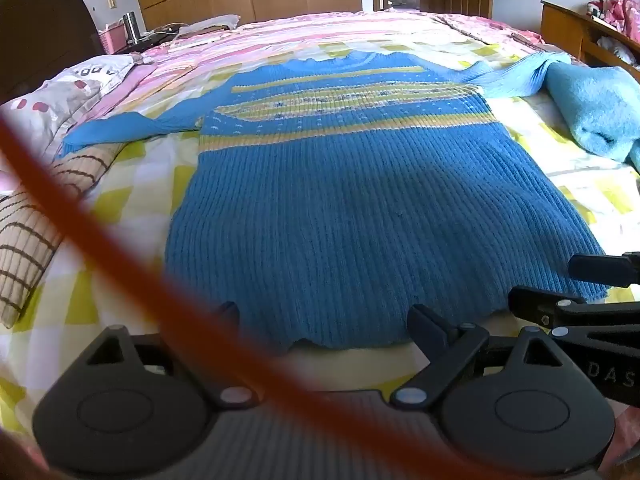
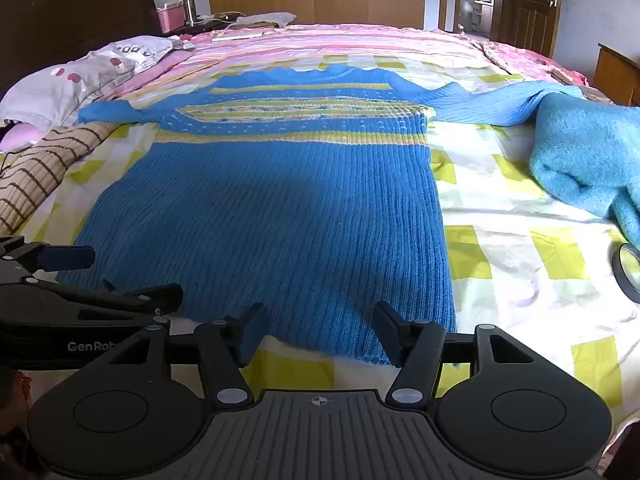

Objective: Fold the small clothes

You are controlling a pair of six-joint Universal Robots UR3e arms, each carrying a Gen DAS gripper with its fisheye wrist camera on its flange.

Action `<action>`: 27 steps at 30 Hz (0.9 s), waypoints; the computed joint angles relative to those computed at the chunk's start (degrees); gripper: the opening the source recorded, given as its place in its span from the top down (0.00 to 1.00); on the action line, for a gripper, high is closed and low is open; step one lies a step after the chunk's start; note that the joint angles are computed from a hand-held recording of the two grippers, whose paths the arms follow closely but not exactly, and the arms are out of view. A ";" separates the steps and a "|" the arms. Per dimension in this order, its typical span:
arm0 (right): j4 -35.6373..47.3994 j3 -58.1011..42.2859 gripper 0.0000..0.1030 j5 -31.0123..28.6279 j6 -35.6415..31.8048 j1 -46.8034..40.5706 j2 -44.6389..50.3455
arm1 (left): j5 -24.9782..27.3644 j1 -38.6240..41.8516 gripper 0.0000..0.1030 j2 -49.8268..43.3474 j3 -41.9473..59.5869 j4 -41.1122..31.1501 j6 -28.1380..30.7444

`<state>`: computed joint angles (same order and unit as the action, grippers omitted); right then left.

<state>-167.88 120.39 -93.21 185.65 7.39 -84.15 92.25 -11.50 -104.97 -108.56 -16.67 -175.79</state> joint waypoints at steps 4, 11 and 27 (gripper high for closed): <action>0.09 0.04 0.42 0.01 0.12 -0.12 -0.04 | -0.44 -0.01 0.06 0.12 -0.03 -0.16 -0.09; 0.71 -0.61 0.42 0.05 0.56 -0.26 0.23 | -1.73 0.50 0.06 0.26 -1.79 1.09 0.22; -0.54 0.41 0.42 -0.48 0.56 -0.15 -0.01 | -2.55 1.19 0.06 0.27 -1.36 0.78 0.73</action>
<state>-168.42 120.79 -93.69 186.21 7.24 -84.15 89.71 -10.31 -104.70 -109.92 -15.89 -175.05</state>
